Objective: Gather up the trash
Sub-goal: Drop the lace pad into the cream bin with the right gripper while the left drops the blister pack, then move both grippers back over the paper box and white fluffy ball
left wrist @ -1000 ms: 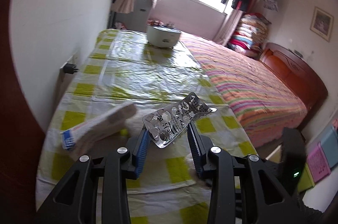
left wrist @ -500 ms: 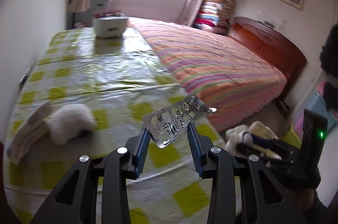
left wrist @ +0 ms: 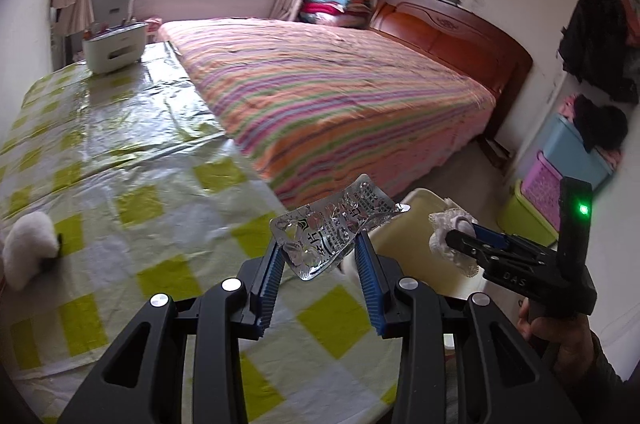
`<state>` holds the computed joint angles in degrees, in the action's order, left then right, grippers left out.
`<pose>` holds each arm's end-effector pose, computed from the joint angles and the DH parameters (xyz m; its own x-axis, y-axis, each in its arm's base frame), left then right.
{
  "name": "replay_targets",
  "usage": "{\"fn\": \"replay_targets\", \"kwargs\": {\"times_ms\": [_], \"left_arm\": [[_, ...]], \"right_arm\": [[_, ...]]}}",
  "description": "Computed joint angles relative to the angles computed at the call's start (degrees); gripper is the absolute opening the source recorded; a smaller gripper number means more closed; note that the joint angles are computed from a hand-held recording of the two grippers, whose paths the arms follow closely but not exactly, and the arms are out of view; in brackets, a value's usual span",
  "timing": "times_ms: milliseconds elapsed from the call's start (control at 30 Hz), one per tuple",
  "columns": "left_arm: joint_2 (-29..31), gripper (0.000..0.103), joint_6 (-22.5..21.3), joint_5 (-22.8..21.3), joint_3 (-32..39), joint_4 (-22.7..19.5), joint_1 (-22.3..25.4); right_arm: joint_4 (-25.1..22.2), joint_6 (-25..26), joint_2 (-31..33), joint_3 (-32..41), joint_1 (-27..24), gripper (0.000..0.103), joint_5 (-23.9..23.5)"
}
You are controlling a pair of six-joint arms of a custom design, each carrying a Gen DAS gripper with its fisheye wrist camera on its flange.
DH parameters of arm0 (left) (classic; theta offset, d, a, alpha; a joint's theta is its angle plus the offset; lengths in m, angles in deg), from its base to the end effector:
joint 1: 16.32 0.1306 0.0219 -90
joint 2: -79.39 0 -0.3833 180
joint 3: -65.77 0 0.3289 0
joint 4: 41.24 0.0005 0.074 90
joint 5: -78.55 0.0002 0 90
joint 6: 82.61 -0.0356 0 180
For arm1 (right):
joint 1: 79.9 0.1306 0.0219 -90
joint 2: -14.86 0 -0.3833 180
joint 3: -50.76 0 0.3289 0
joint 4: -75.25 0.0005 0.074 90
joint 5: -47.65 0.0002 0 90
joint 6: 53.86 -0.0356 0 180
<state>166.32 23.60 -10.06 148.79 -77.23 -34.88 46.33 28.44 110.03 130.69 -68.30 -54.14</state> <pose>0.3915 -0.1329 0.4205 -0.6777 -0.0669 -0.7323 0.1527 0.9613 -0.2291 0.4411 0.0975 0.3499 -0.7219 -0.0143 -0.6919 -0.2459 0.9398 0.2372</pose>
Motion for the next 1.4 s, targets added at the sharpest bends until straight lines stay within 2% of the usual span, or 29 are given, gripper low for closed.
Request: {"fn": "replay_targets", "kwargs": {"times_ms": [67, 133, 600, 967, 1033, 1100, 1133, 1200, 1400], "left_arm": [[0.77, 0.035, -0.01, -0.07, 0.66, -0.12, -1.03], [1.82, 0.035, -0.09, -0.13, 1.57, -0.37, -2.15], [8.7, 0.036, -1.63, -0.89, 7.33, -2.5, -8.93], [13.03, 0.037, -2.96, -1.46, 10.6, -3.68, -12.79], [13.51, 0.041, -3.05, -0.87, 11.08, -3.75, -13.1], [13.99, 0.069, -3.19, -1.44, 11.43, -3.59, -13.65], [13.83, 0.072, -3.08, -2.15, 11.03, -2.71, -13.93], [13.19, 0.073, -3.6, -3.0, 10.08, -0.85, -14.51], [10.48, 0.074, -5.68, -6.6, 8.73, -0.14, -14.58]], "right_arm": [[0.07, -0.75, -0.27, -0.37, -0.47, 0.056, -0.4], [0.55, -1.74, -0.43, -0.47, -1.22, 0.065, -1.5], [6.52, -5.35, -6.05, -6.91, -7.2, 0.067, -6.23], [8.03, -6.02, -8.71, -9.62, -10.7, 0.067, -8.39], [7.97, -5.98, -9.05, -9.86, -10.94, 0.067, -8.64], [8.33, -6.26, -9.33, -10.19, -11.1, 0.067, -9.06], [8.38, -6.31, -9.46, -10.27, -11.13, 0.067, -9.22], [8.35, -6.29, -9.6, -10.19, -10.97, 0.067, -9.31], [7.89, -6.32, -9.61, -8.74, -9.1, 0.067, -9.66]]}}
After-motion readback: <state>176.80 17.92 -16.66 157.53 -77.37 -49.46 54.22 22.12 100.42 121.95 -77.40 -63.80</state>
